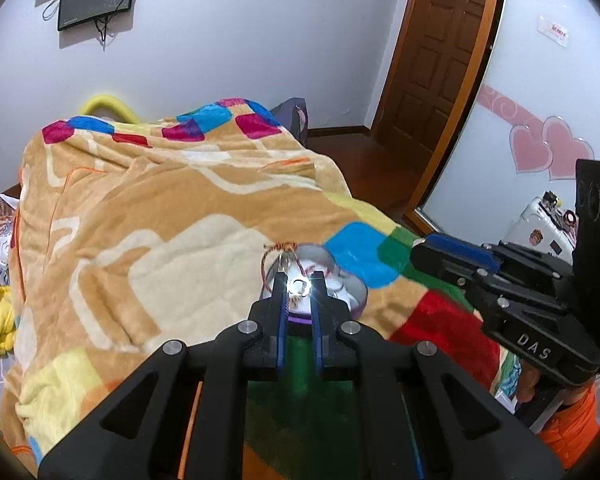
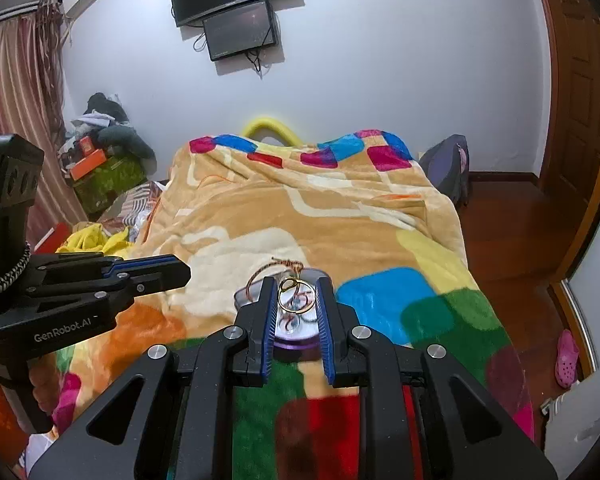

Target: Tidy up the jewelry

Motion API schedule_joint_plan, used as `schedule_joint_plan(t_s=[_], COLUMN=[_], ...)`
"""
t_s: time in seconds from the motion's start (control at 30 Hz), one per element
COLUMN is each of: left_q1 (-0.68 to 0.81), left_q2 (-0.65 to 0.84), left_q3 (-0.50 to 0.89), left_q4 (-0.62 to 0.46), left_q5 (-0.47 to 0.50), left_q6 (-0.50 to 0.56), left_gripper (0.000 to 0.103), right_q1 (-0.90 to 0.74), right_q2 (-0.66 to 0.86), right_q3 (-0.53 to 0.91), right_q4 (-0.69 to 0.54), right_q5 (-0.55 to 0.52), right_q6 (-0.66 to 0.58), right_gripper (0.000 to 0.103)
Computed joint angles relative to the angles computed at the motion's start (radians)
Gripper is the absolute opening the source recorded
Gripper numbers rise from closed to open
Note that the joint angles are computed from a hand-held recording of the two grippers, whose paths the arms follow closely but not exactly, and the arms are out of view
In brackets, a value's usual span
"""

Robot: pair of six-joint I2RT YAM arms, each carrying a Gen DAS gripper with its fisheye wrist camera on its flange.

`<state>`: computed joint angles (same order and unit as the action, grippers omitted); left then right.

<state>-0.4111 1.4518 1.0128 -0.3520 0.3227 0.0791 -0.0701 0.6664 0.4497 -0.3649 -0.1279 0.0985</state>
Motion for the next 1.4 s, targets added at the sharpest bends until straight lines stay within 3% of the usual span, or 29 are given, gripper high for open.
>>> schedule_joint_plan(t_s=[0.57,1.17,1.27,1.4], left_q1=[-0.019,-0.017,-0.014,-0.008], left_q2=[0.202,0.283,0.256,0.191], left_q3=[0.089,0.143,0.13,0.102], left_q4=[0.035,-0.005,-0.007,-0.005], left_q5=[0.004,0.015,0.01,-0.003], left_q6=[-0.003,-0.004,0.0,0.0], left_gripper=[0.009,0.01,0.012,0.027], right_q1=[0.008,0.015,0.02,0.034], right_q2=[0.267,0.378,0.35,0.278], right_q3=[-0.018,0.02,0.028,0.038], right_q4=[0.19,0.166,0.136,0.085], right_q5=[-0.027,-0.042,-0.033,-0.017], right_q6=[0.006,-0.037,-0.038,-0.029], right_gripper=[0.017,0.018,0.022,0.031])
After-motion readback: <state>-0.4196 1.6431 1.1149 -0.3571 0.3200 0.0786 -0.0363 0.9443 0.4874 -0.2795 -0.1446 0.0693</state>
